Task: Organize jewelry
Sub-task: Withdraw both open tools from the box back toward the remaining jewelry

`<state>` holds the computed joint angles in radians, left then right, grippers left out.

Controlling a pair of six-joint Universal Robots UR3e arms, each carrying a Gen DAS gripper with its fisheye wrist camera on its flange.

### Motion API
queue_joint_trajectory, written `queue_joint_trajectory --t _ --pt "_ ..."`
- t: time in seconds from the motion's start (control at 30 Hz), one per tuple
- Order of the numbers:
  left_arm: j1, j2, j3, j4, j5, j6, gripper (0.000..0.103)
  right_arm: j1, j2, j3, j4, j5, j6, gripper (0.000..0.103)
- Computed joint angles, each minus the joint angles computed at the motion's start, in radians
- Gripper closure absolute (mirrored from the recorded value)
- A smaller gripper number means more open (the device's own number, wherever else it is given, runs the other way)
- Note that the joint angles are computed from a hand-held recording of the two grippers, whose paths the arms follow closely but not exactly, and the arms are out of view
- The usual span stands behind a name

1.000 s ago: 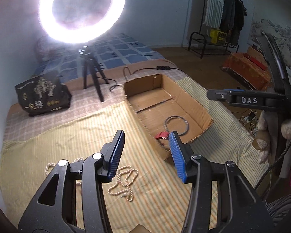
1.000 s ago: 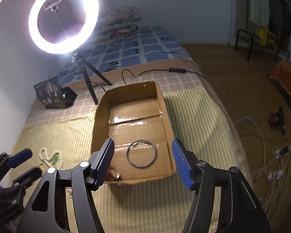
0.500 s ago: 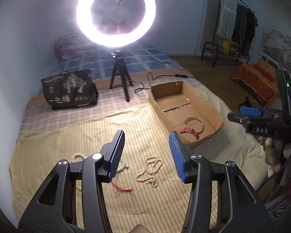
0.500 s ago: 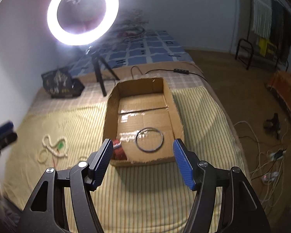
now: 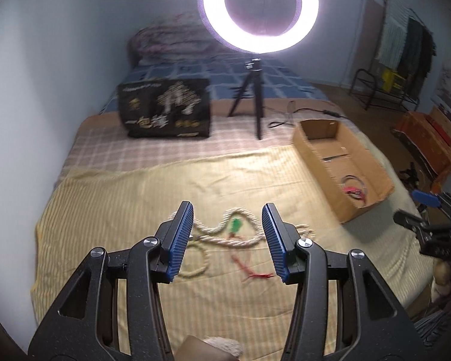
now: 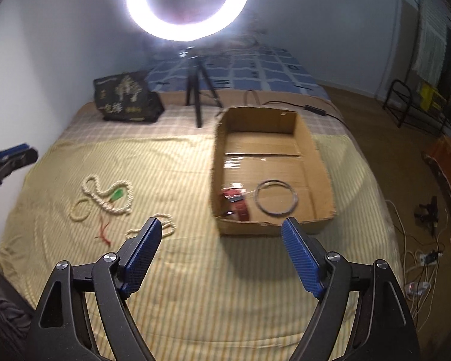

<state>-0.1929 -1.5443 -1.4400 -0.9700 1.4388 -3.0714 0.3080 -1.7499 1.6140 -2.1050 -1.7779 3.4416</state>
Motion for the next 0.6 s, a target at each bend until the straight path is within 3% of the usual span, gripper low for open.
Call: queue_joint_trajectory --t 0.23,0.4,0.5,0.6 --pt "0.143 0.046 -0.102 -0.004 -0.072 0.069 0.054 0.051 0.101 -0.010 -0.018 0.043 -0.006 0.021" --pt "0.204 0.040 -0.138 -0.056 -0.106 0.097 0.056 0.113 0.177 -0.007 -0.039 -0.001 -0.039 0.022" --pt "0.218 0.023 -0.139 -0.087 -0.126 0.107 0.066 0.088 0.191 0.016 -0.047 0.091 -0.053 0.025" --pt "0.218 0.010 -0.140 -0.092 -0.124 0.103 0.067 0.071 0.216 0.008 -0.044 0.142 -0.055 0.031"
